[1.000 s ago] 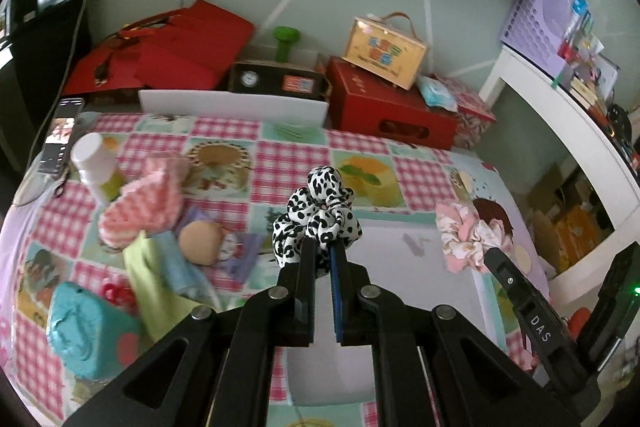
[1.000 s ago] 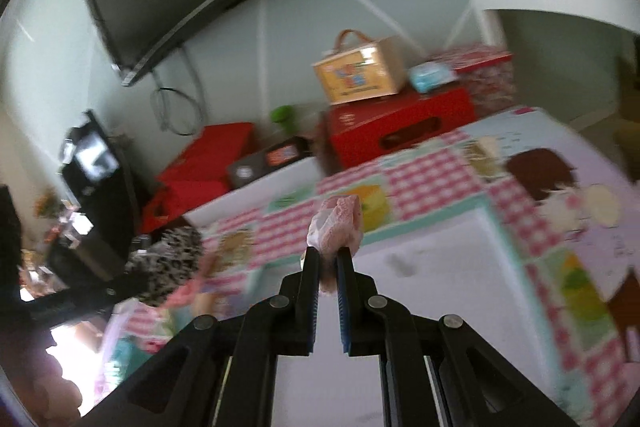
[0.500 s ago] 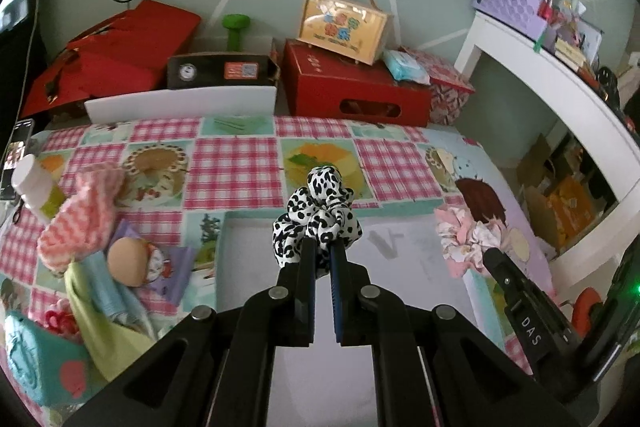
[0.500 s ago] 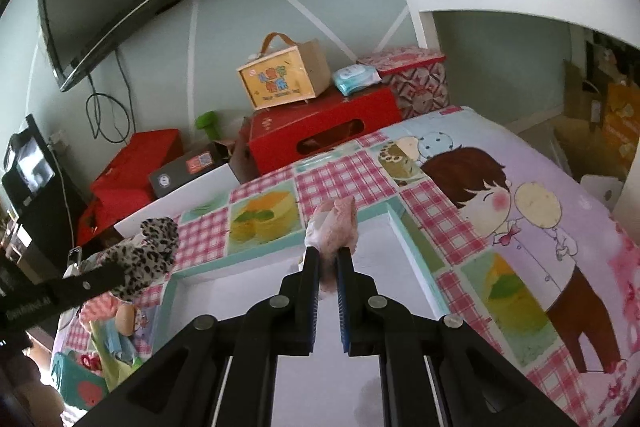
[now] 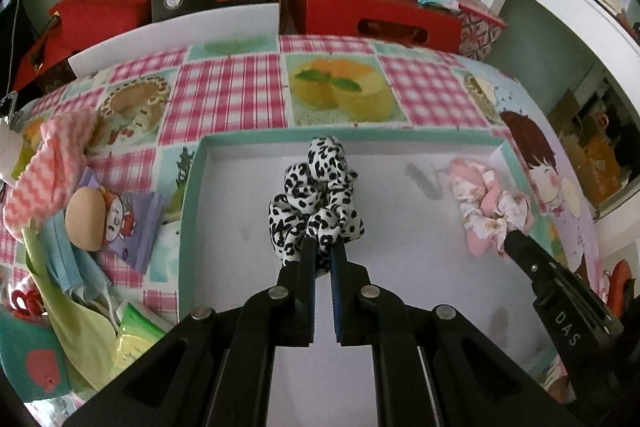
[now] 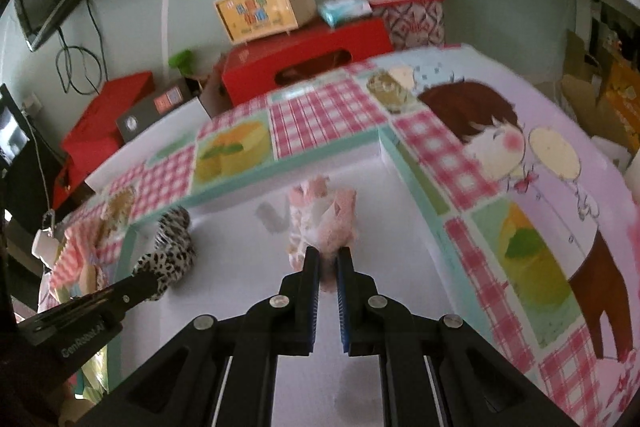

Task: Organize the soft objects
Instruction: 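Carry the scrunchie and the floral cloth with both tools and lower them into the white tray, then open both tools to release the scrunchie and cloth in the tray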

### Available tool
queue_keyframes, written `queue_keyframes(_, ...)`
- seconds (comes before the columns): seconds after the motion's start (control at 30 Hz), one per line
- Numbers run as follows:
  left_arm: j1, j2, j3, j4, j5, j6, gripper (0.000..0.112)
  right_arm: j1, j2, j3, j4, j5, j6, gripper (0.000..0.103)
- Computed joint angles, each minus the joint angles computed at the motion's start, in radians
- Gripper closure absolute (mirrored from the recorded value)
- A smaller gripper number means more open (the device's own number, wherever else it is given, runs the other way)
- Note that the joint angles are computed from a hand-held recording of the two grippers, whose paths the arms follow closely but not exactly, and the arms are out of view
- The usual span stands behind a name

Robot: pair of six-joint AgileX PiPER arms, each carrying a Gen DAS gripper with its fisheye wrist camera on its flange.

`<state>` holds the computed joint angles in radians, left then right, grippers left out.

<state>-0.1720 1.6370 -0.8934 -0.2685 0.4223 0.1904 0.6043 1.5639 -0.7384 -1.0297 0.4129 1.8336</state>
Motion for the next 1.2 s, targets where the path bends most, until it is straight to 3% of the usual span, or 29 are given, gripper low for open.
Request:
queue_keyframes(0.27, 0.007, 0.025, -0.019, 0.028, 0.029, -0.022, 0.105, -0.035, 0.030, -0.010, 0.188, -0.033, -0.184, 0.094)
queue_keyframes(0.63, -0.002, 0.025, -0.046, 0.089, 0.083, -0.090, 0.101, -0.038, 0.034, -0.037, 0.303, 0.018, -0.294, 0.090)
queue_keyframes(0.73, -0.002, 0.001, -0.038, 0.105, 0.095, -0.113, 0.090, -0.030, 0.030, -0.046, 0.302, 0.048, -0.294, 0.087)
queue_keyframes(0.8, 0.004, -0.018, -0.032, 0.093, 0.107, -0.104, 0.075, -0.024, 0.023, -0.047, 0.291, 0.061, -0.280, 0.081)
queue_keyframes(0.87, 0.012, -0.037, -0.027, 0.068, 0.118, -0.080, 0.068, -0.017, 0.017, -0.053, 0.282, 0.082, -0.273, 0.071)
queue_keyframes(0.97, 0.023, -0.070, -0.018, 0.028, 0.134, -0.034, 0.065, -0.005, 0.008, -0.059, 0.266, 0.099, -0.263, 0.068)
queue_keyframes(1.03, 0.032, -0.090, -0.014, 0.001, 0.147, -0.007, 0.056, 0.005, 0.006, -0.067, 0.256, 0.110, -0.263, 0.066)
queue_keyframes(1.1, 0.040, -0.113, -0.006, -0.027, 0.152, 0.022, 0.043, 0.018, 0.010, -0.077, 0.247, 0.128, -0.263, 0.055)
queue_keyframes(1.2, 0.054, -0.139, 0.005, -0.058, 0.155, 0.063, 0.039, 0.025, 0.014, -0.086, 0.248, 0.131, -0.269, 0.049)
